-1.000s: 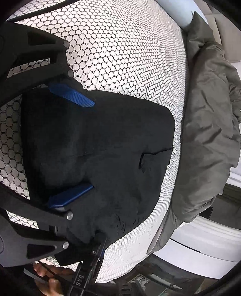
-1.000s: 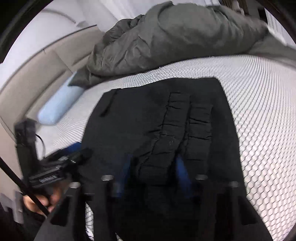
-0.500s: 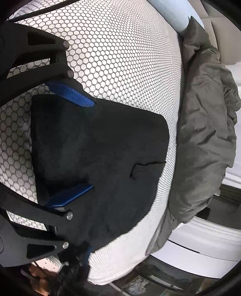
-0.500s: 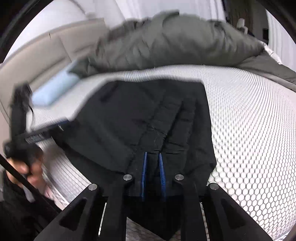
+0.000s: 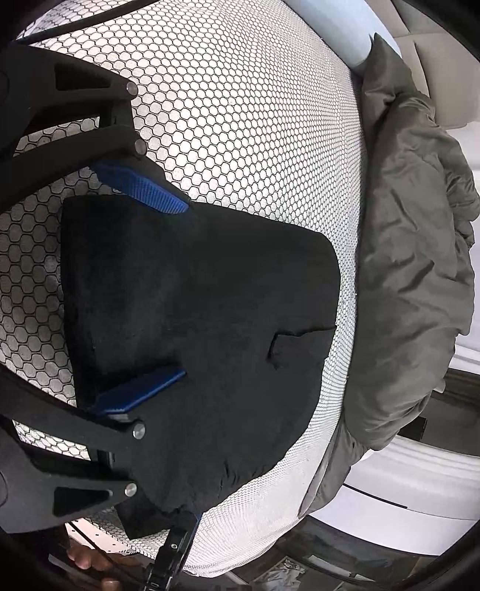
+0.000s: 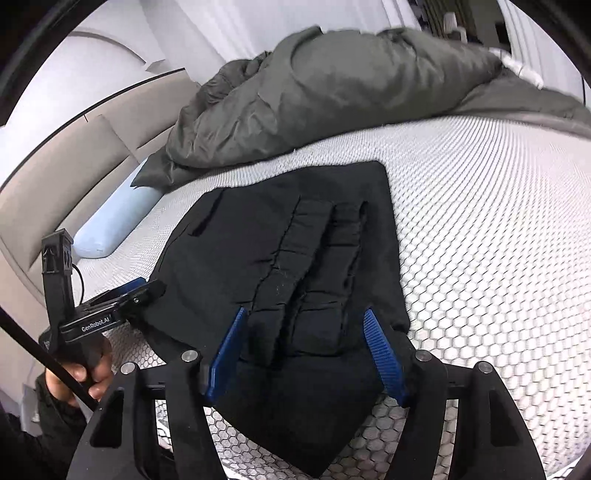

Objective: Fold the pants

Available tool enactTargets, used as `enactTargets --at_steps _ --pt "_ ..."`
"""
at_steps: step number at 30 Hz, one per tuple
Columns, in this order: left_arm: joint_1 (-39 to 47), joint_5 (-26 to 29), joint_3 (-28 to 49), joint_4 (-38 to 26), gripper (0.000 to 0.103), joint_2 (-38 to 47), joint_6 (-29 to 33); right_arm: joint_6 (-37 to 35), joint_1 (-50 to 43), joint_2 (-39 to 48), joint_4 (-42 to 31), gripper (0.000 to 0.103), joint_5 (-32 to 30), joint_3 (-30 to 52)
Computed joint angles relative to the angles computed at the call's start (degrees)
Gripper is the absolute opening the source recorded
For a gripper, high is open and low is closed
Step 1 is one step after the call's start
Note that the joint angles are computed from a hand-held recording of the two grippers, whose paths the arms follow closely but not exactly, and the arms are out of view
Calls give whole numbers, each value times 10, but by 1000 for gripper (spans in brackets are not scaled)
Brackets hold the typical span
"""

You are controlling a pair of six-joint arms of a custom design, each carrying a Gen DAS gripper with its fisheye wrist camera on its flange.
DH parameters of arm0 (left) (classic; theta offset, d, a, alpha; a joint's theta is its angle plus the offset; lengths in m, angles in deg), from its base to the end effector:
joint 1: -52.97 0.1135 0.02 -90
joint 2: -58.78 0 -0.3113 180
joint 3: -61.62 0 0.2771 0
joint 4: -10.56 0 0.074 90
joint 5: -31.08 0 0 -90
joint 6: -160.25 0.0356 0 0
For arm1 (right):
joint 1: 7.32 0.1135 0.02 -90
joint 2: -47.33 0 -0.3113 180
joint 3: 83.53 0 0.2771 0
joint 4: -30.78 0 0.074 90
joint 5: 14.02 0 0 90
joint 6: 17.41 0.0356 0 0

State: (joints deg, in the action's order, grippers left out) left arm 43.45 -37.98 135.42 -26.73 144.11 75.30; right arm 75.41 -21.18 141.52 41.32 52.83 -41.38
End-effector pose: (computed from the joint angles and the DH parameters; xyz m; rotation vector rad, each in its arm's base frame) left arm 0.3300 -0.0682 0.2877 0.4691 2.3568 -0.4778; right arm 0.2879 -0.0566 0.1348 0.1205 2.2471 0.3597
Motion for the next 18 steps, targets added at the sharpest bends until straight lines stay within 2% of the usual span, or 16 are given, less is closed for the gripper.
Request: enactTargets --at_steps 7,10,15,18 --pt "3 4 0 -3 83 -1 5 13 -9 -11 9 64 -63 -7" --pt "5 9 -3 -1 83 0 11 15 -4 9 -23 64 -31 15" --pt "9 17 -3 4 84 7 15 22 -7 44 -45 64 -42 47" --pt "12 18 -2 1 84 7 14 21 7 14 -1 42 -30 18"
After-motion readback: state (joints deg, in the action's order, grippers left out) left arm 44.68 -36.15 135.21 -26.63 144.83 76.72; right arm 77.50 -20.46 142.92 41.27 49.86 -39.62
